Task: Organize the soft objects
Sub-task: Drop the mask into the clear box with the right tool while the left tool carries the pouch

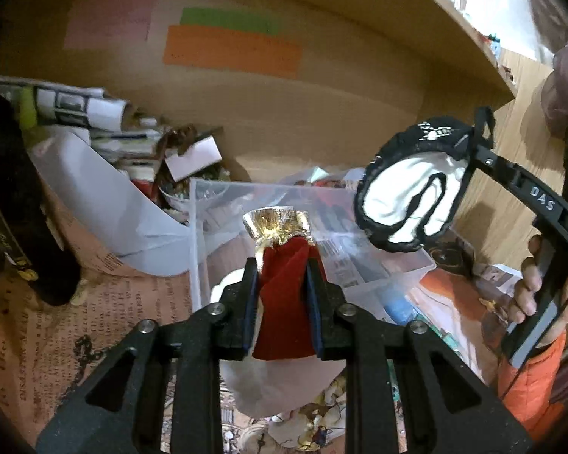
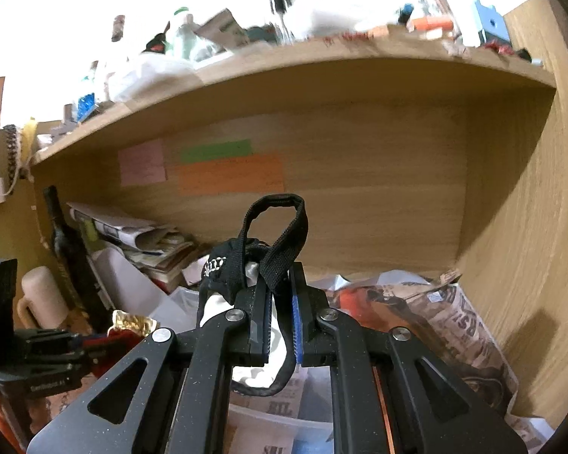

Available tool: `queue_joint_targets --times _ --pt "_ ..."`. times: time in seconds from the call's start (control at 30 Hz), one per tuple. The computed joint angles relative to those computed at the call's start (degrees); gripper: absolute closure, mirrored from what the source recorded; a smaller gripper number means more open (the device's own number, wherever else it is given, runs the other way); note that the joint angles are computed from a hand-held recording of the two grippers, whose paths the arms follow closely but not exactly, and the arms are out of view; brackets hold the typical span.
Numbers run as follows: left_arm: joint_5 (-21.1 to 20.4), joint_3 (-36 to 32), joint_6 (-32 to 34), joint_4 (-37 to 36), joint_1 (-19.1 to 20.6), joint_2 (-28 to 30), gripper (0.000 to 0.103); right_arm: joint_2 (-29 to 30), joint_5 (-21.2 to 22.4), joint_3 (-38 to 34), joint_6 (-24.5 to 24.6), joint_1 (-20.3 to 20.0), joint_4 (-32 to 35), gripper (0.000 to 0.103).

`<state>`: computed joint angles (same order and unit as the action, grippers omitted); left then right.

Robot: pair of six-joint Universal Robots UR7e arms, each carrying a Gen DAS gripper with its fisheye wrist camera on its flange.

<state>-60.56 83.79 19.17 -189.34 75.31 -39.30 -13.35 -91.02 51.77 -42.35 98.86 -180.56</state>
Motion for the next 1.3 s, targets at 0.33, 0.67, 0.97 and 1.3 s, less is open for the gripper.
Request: queue_joint_targets --times 0.33,0.67,0.97,1.3 --pt "2.22 -0.10 0.44 1.55 0.06 0.63 0.062 1.93 -1.56 -3.85 0.02 -0.60 7.64 0.095" --pt "3.86 -2.81 2.21 0.90 -0.22 1.70 0.039 2.53 -2.14 -5.18 0.17 -0.92 9.88 0.095" --pt "3.47 -3.87 1.91 5.59 0.70 2.10 0.088 2.47 -1.90 -5.16 0.42 -1.08 10.32 0.095" --pt "4.80 -1.26 5.74 -0.61 -0.75 0.23 0.099 2.76 -1.89 -5.71 1.33 -0.88 10.14 0.095"
